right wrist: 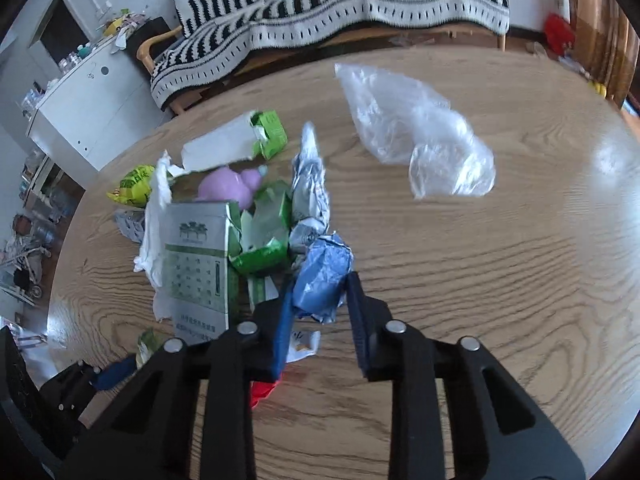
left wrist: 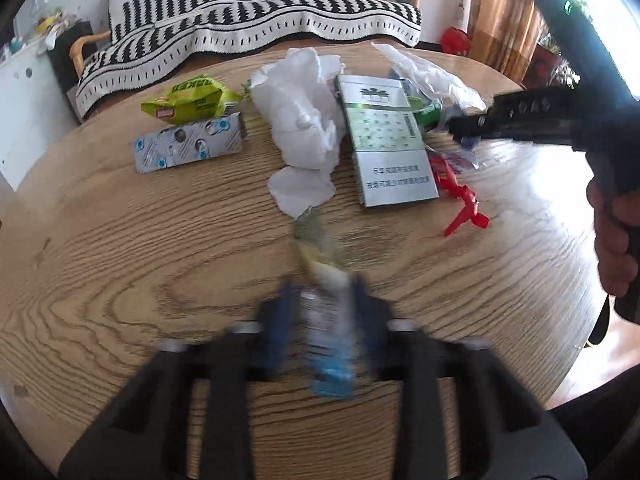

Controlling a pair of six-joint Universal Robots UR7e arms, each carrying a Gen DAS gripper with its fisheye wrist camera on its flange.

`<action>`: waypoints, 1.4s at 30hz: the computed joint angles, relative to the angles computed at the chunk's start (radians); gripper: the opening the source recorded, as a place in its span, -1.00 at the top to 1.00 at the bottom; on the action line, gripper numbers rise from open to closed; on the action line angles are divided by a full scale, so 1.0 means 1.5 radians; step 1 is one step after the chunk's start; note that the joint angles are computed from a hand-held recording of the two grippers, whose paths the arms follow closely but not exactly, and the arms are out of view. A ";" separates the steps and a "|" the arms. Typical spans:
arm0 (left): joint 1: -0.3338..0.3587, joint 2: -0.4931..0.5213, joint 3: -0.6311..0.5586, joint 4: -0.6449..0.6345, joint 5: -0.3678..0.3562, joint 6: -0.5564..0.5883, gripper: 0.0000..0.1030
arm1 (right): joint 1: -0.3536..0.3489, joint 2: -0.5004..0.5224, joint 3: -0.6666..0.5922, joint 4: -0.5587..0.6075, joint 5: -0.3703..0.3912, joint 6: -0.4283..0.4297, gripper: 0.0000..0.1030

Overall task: Collect trash
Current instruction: 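Carry the snack stick and foil to the bin and open both tools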

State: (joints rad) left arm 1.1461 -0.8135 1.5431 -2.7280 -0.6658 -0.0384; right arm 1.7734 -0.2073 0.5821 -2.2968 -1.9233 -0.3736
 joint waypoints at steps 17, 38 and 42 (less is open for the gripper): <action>-0.066 0.098 -0.117 -0.101 -0.055 0.058 0.75 | -0.053 -0.292 0.369 -0.308 -0.019 -0.035 0.65; -0.167 0.520 -0.549 0.137 -0.368 0.132 0.74 | -0.319 -0.573 0.632 -0.368 -0.115 0.068 0.64; -0.157 0.600 -0.677 0.229 -0.377 0.142 0.74 | -0.341 -0.573 0.619 -0.297 -0.105 0.097 0.64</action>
State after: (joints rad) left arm 0.9101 0.0865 0.5284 -2.3849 -1.2307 0.1744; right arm 1.2621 -1.0670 1.5107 -2.7426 -2.0811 -0.2279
